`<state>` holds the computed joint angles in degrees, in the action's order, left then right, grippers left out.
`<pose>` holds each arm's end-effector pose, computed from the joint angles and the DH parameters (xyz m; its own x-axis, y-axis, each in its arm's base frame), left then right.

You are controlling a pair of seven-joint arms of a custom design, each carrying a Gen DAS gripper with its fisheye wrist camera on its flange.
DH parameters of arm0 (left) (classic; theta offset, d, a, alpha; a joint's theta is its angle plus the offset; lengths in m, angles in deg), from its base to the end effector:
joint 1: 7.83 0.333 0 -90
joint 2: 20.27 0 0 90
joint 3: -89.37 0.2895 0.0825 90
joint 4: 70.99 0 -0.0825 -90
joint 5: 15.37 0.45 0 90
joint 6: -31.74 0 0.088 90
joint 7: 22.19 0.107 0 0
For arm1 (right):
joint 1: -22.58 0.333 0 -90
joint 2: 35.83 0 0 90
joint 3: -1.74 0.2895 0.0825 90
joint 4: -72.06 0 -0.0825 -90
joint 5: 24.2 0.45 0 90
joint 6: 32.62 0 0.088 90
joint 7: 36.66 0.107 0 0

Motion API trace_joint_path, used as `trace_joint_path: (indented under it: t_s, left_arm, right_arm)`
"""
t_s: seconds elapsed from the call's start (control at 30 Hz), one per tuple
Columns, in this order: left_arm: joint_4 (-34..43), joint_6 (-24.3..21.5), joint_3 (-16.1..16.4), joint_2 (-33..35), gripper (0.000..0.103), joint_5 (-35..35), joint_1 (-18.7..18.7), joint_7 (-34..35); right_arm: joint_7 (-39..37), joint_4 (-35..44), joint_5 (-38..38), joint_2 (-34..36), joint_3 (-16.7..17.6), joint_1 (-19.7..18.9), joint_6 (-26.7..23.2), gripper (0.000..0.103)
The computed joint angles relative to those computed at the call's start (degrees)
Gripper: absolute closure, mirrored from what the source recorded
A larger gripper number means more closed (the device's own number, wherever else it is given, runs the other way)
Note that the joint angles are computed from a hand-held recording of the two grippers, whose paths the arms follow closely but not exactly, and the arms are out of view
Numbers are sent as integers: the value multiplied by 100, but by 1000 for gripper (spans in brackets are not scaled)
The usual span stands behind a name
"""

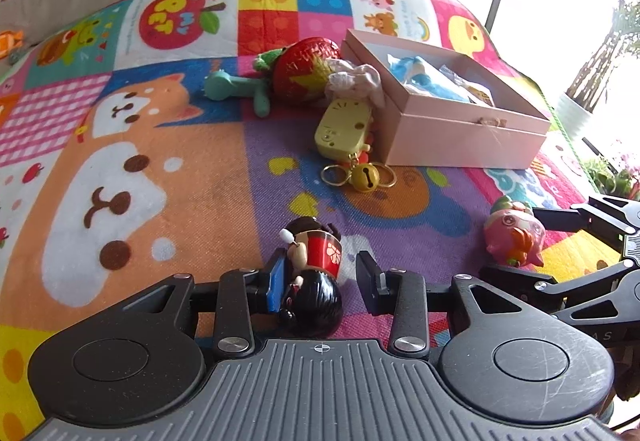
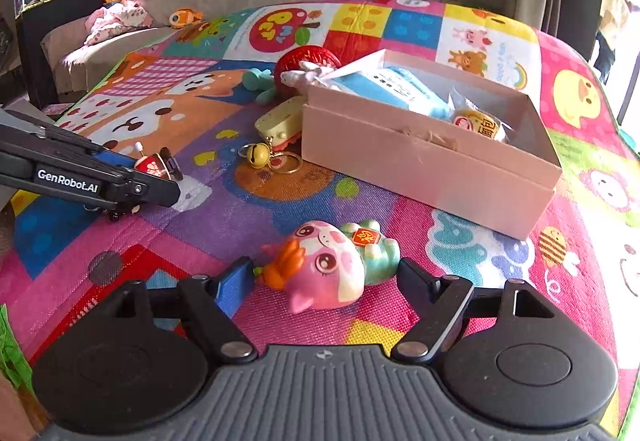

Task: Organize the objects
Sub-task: 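Lower the red-and-black doll into the pink box with the left gripper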

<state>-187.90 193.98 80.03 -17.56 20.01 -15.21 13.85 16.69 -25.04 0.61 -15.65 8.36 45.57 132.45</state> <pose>0.6244 -0.2175 0.4409 0.0754 -0.9880 0.1351 -0.6847 -0.1498 -0.7132 0.6691 0.3418 0.4325 0.6688 -0.7412 0.0574 -0.4497 -0.4649 -0.7626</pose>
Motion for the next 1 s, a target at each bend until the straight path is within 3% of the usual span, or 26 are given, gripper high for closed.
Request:
trace_joint_path:
  t_s: [0.27,0.37,0.67,0.8,0.9,1.0]
  left_arm:
    - [-27,44,6,-15,62,7,16,8]
    - [-17,11,3,-14,62,22,14,7]
    - [178,-418,-28,52,62,264,-72,-117]
    - [270,-653,-28,76,72,336,-106,-258]
    - [188,-513,-42,-3,72,-85,-65,-78]
    - [124,-300,-37,-120,72,178,-70,-143]
  right_arm:
    - [188,328,38,242,-17,4,-61,23]
    - [-75,324,172,242,117,-96,-77,29]
    - [-343,-17,611,15,196,-226,256,30]
    - [-470,-272,857,-151,229,-323,517,30]
    - [-628,-294,1343,-163,406,-514,646,30]
    - [-820,-310,1732,-164,544,-627,775,30]
